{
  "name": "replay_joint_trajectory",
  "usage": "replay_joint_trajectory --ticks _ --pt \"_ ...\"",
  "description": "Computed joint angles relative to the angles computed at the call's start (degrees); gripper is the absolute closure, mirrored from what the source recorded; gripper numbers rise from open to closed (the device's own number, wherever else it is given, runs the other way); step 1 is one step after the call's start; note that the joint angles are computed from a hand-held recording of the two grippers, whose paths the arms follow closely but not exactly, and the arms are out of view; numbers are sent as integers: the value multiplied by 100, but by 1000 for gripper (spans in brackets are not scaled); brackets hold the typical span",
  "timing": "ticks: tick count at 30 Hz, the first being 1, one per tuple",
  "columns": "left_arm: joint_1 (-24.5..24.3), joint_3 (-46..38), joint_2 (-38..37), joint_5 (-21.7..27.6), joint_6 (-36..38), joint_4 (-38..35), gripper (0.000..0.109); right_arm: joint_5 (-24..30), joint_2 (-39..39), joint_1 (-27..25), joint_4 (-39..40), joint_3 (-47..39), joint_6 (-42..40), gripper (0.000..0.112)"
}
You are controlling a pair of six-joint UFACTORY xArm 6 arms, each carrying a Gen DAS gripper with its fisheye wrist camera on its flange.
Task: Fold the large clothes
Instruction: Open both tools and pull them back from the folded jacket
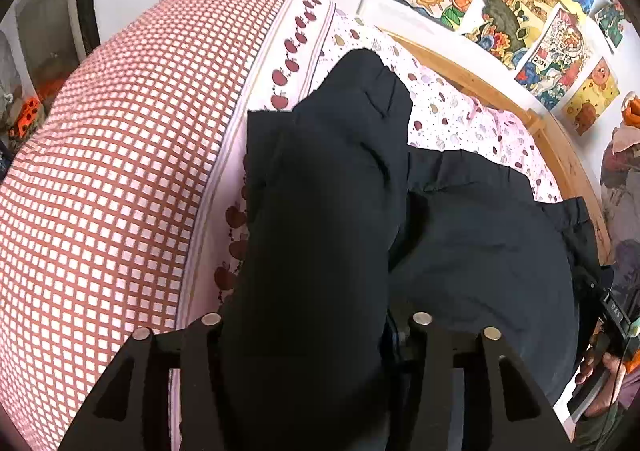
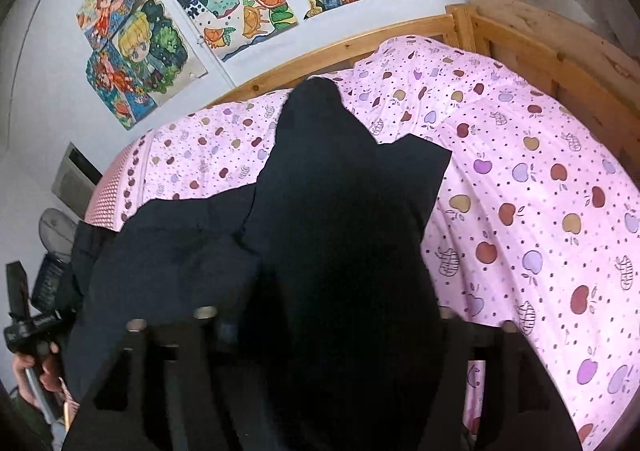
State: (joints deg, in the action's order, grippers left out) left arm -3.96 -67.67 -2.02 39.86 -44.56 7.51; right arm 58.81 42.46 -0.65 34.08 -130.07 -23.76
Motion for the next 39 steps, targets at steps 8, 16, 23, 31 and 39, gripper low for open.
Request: replay_joint_trajectory --ticks 8,16,23,31,39 --pt "-350 197 -656 131 -1357 1954 20 -831 -692 51 -122 1006 -147 23" --pt "-811 -11 -985 465 -1208 2352 7 -1189 -1501 42 285 1934 -826 14" --pt "-1114 133 -1396 520 -1717 2621 6 -1741 -2461 181 830 2984 -1877 11" --pt "-1622 591 -2129 602 -3151 3992 6 -2034 -3659 248 1875 4203 -2974 11" --pt "-2314 890 -2509 1172 -3637 4790 6 -2054 -4608 263 2477 5110 -3589 11"
